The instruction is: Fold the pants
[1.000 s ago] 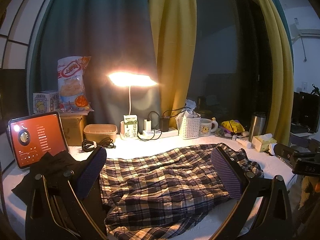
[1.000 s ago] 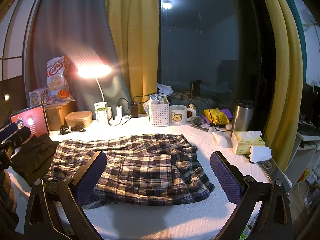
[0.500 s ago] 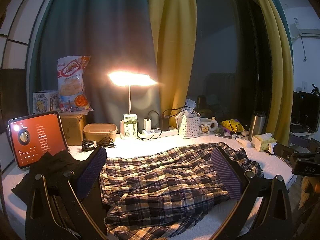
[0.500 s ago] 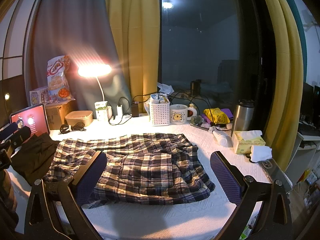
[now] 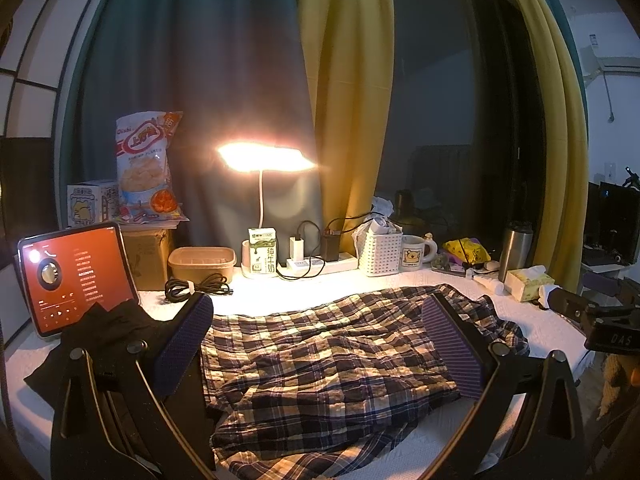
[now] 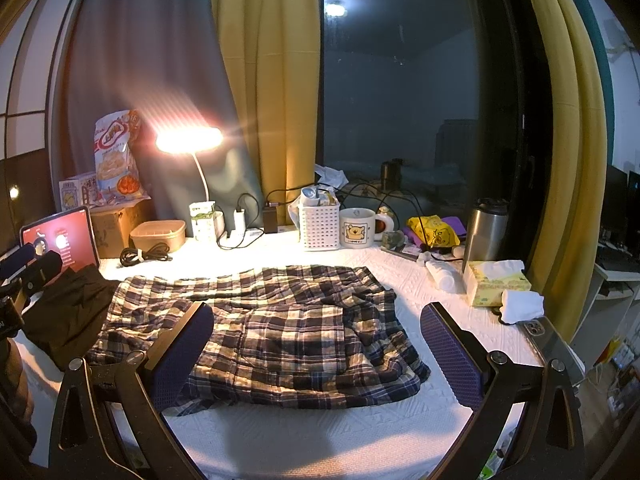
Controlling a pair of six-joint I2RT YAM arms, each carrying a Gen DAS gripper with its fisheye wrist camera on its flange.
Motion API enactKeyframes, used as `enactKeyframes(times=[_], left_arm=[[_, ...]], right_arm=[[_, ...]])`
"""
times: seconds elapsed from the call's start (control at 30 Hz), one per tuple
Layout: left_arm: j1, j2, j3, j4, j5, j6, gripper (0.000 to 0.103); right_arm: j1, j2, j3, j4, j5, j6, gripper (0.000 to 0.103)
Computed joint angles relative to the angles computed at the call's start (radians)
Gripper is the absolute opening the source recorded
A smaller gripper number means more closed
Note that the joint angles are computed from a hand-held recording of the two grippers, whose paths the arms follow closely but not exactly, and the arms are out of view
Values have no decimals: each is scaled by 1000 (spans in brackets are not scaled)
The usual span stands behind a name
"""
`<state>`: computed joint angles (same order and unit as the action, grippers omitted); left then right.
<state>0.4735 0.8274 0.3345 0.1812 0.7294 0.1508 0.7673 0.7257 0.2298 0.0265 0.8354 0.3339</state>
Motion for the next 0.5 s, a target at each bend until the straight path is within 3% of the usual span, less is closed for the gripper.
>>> enactKeyframes(times=[0.5], left_arm=[[-4, 17, 17, -19, -12, 16, 103]], right_arm=[[21, 40, -17, 40, 15, 18, 103]])
